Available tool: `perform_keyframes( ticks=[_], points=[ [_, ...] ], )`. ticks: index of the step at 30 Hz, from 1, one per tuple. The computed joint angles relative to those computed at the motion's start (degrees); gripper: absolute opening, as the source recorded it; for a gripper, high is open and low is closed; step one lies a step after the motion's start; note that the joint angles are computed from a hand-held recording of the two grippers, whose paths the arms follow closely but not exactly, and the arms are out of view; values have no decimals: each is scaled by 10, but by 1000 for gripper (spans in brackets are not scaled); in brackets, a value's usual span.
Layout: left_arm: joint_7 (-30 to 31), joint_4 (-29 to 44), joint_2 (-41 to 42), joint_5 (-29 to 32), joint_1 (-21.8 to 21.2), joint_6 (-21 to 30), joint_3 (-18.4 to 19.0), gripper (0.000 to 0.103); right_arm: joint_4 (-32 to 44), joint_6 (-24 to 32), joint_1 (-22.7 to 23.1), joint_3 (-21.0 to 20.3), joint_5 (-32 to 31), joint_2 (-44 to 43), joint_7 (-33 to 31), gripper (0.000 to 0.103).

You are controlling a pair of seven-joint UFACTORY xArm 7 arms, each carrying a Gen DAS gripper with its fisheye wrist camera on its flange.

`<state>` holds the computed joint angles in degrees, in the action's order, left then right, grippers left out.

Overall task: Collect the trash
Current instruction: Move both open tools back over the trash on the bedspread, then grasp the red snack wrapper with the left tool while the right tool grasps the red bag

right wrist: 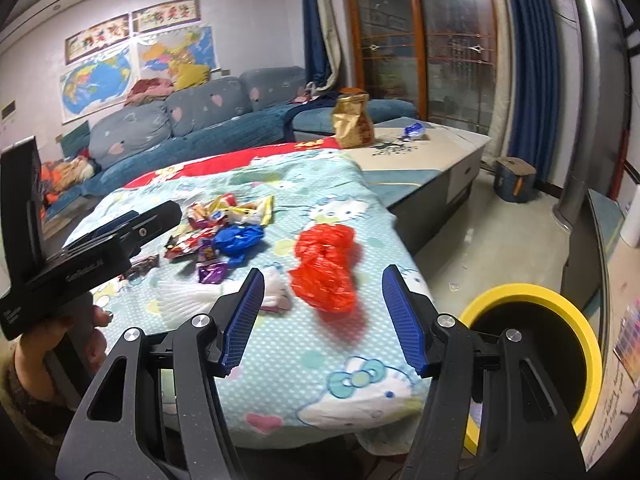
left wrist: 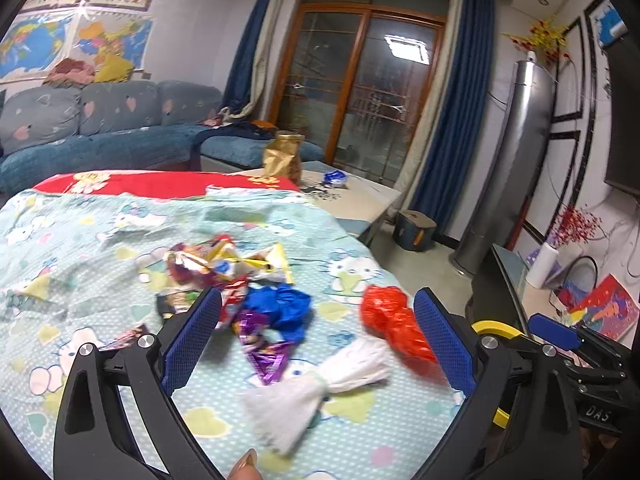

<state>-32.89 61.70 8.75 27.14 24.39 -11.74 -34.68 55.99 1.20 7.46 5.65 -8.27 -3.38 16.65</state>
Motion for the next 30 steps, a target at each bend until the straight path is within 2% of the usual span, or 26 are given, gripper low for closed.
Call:
perform_keyframes(
  ticks=[2,3,5,7,10,14,16,17,18,19,22,23,30],
  points=[
    [-4,-1,1,-1,8,1,0,94,12,4,9,0,12,9,-17,54],
    [-5,-2,1,-4,12,3,2,94,19,7,13,-1,22,14,-31,59],
    [-1,-3,1,-12,15,7,6,94,33,8,12,2,-12,25,-6,64],
    [12,-5,0,-38,-17,10,46,94,44,12,18,2,-23,34,0,64],
    [29,-6,7,-61,-6,17,43,94,69,24,29,-2,-41,54,9,64],
    [58,-2,24,-83,28,35,15,93,96,34,45,-19,-78,76,39,64],
    [69,2,30,-98,19,44,25,91,111,44,51,-27,-89,89,52,64],
    [77,5,36,-106,27,48,15,85,116,48,54,-32,-97,93,60,64],
    [89,9,46,-115,55,56,-16,81,129,57,57,-37,-103,104,67,64],
    [98,12,51,-123,65,62,-28,76,134,62,59,-41,-108,110,72,64],
    [137,23,78,-152,124,83,-102,64,153,80,58,-48,-104,130,75,64],
    [147,25,84,-160,133,88,-113,60,158,87,59,-50,-103,136,76,64],
    [187,53,115,-212,110,124,-106,53,194,115,48,-49,-61,181,60,62]
  ],
)
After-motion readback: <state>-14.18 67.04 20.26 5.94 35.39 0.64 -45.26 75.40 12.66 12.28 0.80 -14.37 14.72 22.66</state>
